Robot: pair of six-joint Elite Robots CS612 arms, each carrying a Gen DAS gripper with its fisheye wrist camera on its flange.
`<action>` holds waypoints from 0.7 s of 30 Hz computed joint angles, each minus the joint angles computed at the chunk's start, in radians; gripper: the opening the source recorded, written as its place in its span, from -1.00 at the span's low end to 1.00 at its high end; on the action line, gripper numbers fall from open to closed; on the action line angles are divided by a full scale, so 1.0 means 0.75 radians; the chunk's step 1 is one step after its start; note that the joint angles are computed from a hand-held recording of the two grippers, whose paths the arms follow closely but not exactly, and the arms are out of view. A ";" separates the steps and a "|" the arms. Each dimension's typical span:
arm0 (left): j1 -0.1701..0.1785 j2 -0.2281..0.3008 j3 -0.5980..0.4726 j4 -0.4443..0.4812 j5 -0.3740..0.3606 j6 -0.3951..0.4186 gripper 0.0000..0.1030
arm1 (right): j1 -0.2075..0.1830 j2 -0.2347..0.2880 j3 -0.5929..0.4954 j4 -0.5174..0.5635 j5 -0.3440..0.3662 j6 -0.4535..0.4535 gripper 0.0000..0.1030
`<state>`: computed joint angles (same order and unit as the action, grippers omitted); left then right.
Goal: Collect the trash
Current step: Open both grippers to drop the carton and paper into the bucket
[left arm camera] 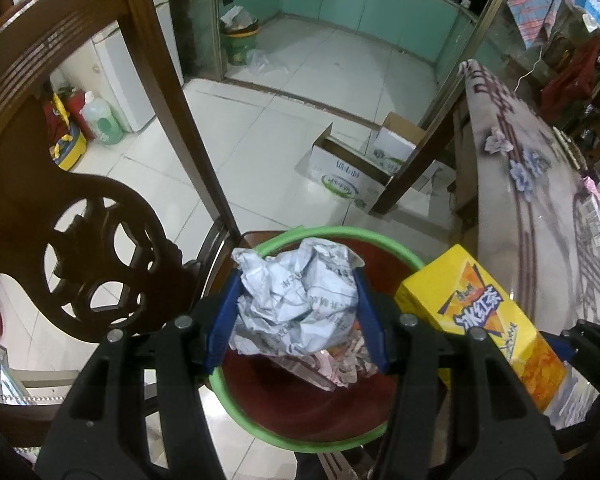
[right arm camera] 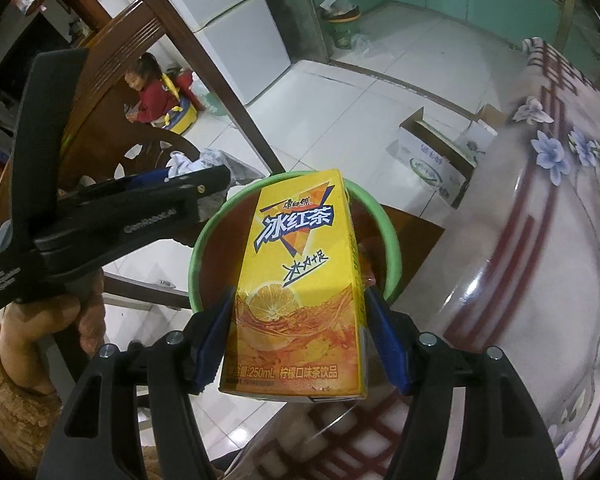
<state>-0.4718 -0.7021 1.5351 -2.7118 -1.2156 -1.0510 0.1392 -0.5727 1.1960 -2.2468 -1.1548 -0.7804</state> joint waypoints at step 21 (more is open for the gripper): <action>0.016 0.029 -0.031 -0.074 -0.001 0.028 0.48 | 0.004 0.042 -0.079 0.120 0.029 0.059 0.37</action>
